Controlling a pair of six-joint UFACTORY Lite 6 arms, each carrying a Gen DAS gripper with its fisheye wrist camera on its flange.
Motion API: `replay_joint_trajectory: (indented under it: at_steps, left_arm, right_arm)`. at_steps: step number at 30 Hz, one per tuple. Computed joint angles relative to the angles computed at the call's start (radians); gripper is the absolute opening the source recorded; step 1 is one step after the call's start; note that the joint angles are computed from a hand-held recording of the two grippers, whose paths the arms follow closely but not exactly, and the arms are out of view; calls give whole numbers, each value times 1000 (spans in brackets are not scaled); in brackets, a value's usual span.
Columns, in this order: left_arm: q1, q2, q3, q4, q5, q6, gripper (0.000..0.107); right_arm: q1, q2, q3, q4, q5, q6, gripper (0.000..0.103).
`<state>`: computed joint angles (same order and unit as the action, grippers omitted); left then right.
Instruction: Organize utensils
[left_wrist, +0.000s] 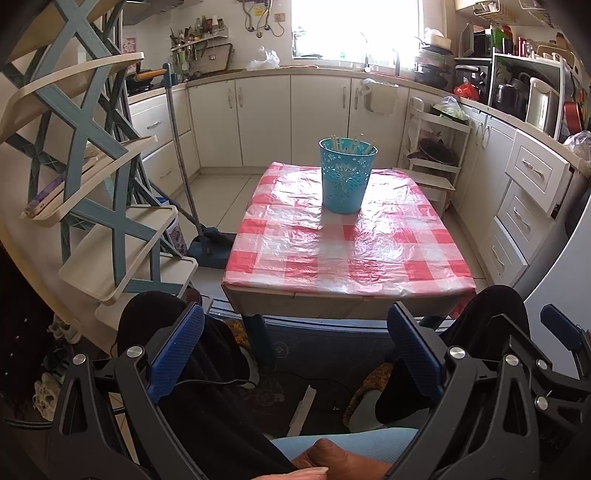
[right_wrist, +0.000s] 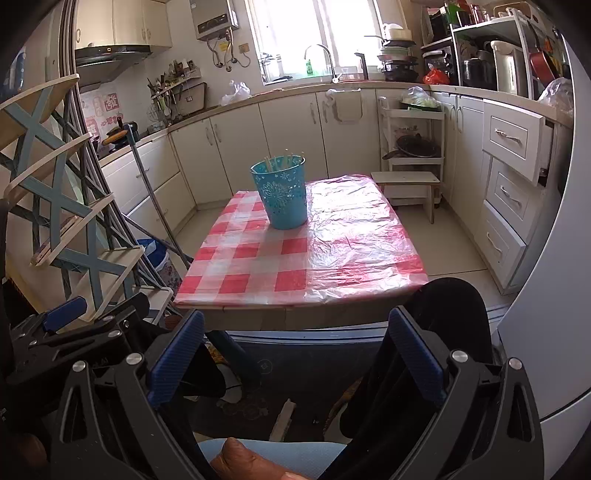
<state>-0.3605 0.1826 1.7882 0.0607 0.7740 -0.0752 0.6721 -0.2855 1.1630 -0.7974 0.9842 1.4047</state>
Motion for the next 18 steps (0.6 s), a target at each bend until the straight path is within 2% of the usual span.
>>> replay_joint_trajectory:
  at_steps: [18]
  left_arm:
    - [9, -13, -19, 6, -11, -6, 95]
  right_arm:
    - [6, 3, -7, 1, 2, -1, 96]
